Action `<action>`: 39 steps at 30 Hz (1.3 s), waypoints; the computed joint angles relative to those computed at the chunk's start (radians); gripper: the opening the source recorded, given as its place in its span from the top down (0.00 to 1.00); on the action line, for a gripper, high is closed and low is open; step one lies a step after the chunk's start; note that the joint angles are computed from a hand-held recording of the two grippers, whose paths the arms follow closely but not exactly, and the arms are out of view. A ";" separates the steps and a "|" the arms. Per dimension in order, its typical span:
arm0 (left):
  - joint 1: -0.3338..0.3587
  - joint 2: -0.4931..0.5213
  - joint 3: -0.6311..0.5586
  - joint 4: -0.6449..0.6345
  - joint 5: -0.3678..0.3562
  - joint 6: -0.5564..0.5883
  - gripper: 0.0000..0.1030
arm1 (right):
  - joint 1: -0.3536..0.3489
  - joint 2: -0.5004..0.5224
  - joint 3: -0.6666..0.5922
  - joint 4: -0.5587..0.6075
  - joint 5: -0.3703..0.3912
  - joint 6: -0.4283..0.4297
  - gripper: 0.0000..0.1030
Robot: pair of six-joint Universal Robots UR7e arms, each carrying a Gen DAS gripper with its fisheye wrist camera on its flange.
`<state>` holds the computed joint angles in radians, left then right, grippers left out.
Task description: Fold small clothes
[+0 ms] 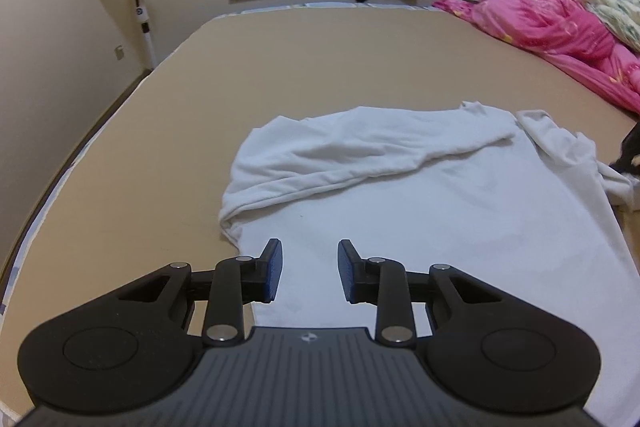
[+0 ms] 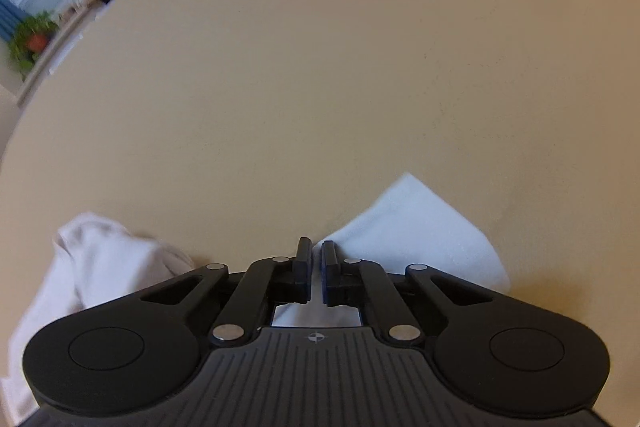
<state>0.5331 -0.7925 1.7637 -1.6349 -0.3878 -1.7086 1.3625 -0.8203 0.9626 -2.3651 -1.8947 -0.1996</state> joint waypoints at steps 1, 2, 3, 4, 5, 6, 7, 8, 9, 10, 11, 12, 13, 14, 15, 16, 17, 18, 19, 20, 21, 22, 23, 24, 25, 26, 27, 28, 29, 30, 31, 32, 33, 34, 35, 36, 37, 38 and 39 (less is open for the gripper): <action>0.004 0.000 -0.002 0.004 -0.001 -0.005 0.67 | -0.002 -0.008 0.012 -0.048 0.045 -0.032 0.97; 0.007 0.001 -0.005 0.008 -0.004 -0.009 0.67 | -0.003 -0.017 0.026 -0.115 0.092 -0.057 0.97; 0.012 0.003 -0.008 0.010 -0.009 -0.011 0.67 | -0.006 -0.027 0.041 -0.199 0.154 -0.095 0.97; 0.015 0.003 -0.010 0.007 -0.012 -0.009 0.67 | -0.015 -0.039 0.057 -0.282 0.225 -0.113 0.97; 0.018 0.003 -0.009 0.000 -0.014 -0.005 0.67 | -0.030 -0.047 0.064 -0.357 0.311 -0.113 0.97; 0.019 0.005 -0.010 0.000 -0.015 -0.003 0.67 | -0.049 -0.054 0.075 -0.456 0.402 -0.096 0.97; 0.020 0.007 -0.013 0.002 -0.016 0.000 0.67 | -0.072 -0.053 0.080 -0.559 0.500 -0.074 0.97; 0.021 0.009 -0.014 0.001 -0.016 0.005 0.67 | -0.092 -0.039 0.071 -0.661 0.571 -0.052 0.97; 0.021 0.011 -0.015 -0.003 -0.015 0.013 0.67 | -0.113 -0.022 0.039 -0.720 0.601 -0.032 0.97; 0.022 0.013 -0.016 -0.004 -0.016 0.020 0.67 | -0.132 -0.003 -0.003 -0.738 0.588 -0.013 0.97; 0.024 0.013 -0.014 -0.012 -0.017 0.028 0.67 | -0.144 0.012 -0.033 -0.738 0.542 0.021 0.97; 0.025 0.013 -0.014 -0.019 -0.020 0.033 0.67 | -0.157 0.025 -0.067 -0.709 0.470 0.042 0.97; 0.026 0.013 -0.013 -0.026 -0.021 0.038 0.67 | -0.165 0.039 -0.100 -0.655 0.392 0.071 0.97; 0.027 0.013 -0.012 -0.033 -0.023 0.043 0.67 | -0.179 0.058 -0.146 -0.584 0.324 0.101 0.97; 0.028 0.014 -0.012 -0.037 -0.025 0.046 0.67 | -0.197 0.063 -0.167 -0.522 0.299 0.135 0.97; 0.029 0.015 -0.011 -0.045 -0.027 0.054 0.67 | -0.216 0.070 -0.191 -0.453 0.299 0.187 0.97; 0.029 0.016 -0.011 -0.048 -0.028 0.061 0.67 | -0.231 0.077 -0.213 -0.399 0.291 0.216 0.97; 0.029 0.018 -0.011 -0.050 -0.029 0.067 0.67 | -0.241 0.085 -0.229 -0.376 0.266 0.241 0.97; 0.029 0.019 -0.013 -0.050 -0.030 0.071 0.67 | -0.247 0.084 -0.221 -0.378 0.257 0.251 0.97; 0.030 0.021 -0.013 -0.049 -0.032 0.075 0.67 | -0.260 0.076 -0.210 -0.370 0.277 0.247 0.97; 0.031 0.021 -0.014 -0.051 -0.033 0.079 0.67 | -0.258 0.068 -0.191 -0.381 0.274 0.241 0.97; 0.032 0.022 -0.014 -0.052 -0.035 0.080 0.67 | -0.260 0.079 -0.213 -0.378 0.284 0.220 0.97; 0.033 0.023 -0.016 -0.049 -0.035 0.079 0.67 | -0.260 0.072 -0.197 -0.407 0.297 0.195 0.98; 0.033 0.024 -0.018 -0.046 -0.036 0.078 0.67 | -0.254 0.068 -0.183 -0.444 0.305 0.182 0.98; 0.034 0.025 -0.019 -0.044 -0.038 0.078 0.67 | -0.255 0.061 -0.174 -0.465 0.308 0.167 0.98; 0.034 0.025 -0.020 -0.043 -0.040 0.078 0.67 | -0.251 0.076 -0.199 -0.469 0.269 0.191 0.98; 0.035 0.026 -0.020 -0.044 -0.043 0.080 0.67 | -0.253 0.114 -0.267 -0.456 0.266 0.173 0.98; 0.036 0.026 -0.020 -0.047 -0.046 0.085 0.67 | -0.244 0.170 -0.371 -0.410 0.221 0.185 0.98; 0.037 0.025 -0.018 -0.051 -0.049 0.089 0.67 | -0.238 0.207 -0.436 -0.372 0.169 0.194 1.00; 0.038 0.025 -0.018 -0.051 -0.052 0.092 0.67 | -0.231 0.224 -0.458 -0.364 0.098 0.206 1.00; 0.039 0.025 -0.018 -0.052 -0.054 0.092 0.67 | -0.230 0.219 -0.440 -0.392 0.063 0.187 1.00; 0.041 0.024 -0.018 -0.052 -0.057 0.089 0.67 | -0.234 0.203 -0.401 -0.434 0.069 0.164 1.00; 0.041 0.022 -0.016 -0.058 -0.059 0.088 0.67 | -0.236 0.193 -0.382 -0.452 0.071 0.155 1.00; 0.041 0.020 -0.013 -0.065 -0.060 0.090 0.67 | -0.240 0.179 -0.356 -0.477 0.098 0.149 0.98; 0.041 0.019 -0.011 -0.072 -0.060 0.093 0.67 | -0.242 0.160 -0.329 -0.476 0.124 0.158 0.96; 0.040 0.019 -0.010 -0.075 -0.058 0.094 0.67 | -0.243 0.150 -0.318 -0.451 0.133 0.172 0.94; 0.038 0.020 -0.008 -0.078 -0.055 0.098 0.67 | -0.247 0.137 -0.308 -0.416 0.148 0.189 0.88; 0.037 0.020 -0.008 -0.083 -0.054 0.103 0.67 | -0.251 0.127 -0.300 -0.384 0.165 0.205 0.70; 0.037 0.021 -0.007 -0.088 -0.053 0.109 0.67 | -0.257 0.115 -0.285 -0.363 0.184 0.231 0.66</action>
